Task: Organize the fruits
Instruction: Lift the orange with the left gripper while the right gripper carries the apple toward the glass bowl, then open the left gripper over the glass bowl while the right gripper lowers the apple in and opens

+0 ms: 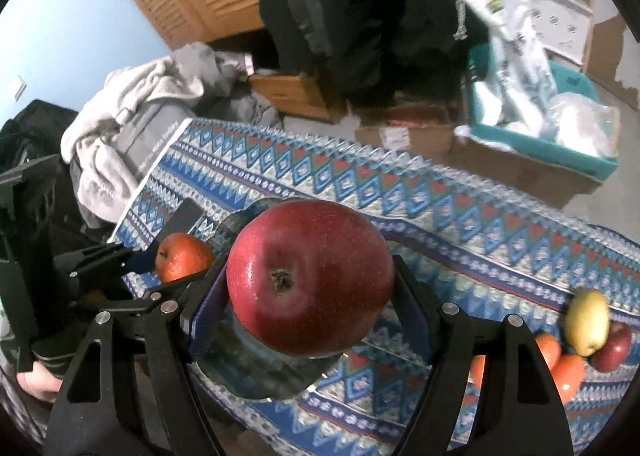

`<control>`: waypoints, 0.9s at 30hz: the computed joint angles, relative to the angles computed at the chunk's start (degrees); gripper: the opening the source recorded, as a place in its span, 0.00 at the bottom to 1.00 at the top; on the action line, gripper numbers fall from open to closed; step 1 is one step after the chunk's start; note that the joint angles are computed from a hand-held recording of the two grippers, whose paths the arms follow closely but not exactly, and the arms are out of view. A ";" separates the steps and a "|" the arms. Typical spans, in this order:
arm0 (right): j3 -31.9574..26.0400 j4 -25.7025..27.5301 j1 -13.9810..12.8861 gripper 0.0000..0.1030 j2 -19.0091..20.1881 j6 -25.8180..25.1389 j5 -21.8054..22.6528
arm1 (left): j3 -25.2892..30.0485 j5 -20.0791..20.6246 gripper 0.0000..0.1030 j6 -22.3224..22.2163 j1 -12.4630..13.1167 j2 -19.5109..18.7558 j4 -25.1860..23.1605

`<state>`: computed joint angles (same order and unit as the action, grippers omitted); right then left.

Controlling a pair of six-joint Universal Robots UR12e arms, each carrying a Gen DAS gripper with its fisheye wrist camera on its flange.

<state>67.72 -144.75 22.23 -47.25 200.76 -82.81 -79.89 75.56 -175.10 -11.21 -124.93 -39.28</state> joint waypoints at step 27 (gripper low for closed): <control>-14.01 15.83 1.16 0.74 10.34 -1.23 2.54 | 3.71 2.88 0.47 -6.09 1.65 -5.16 -10.08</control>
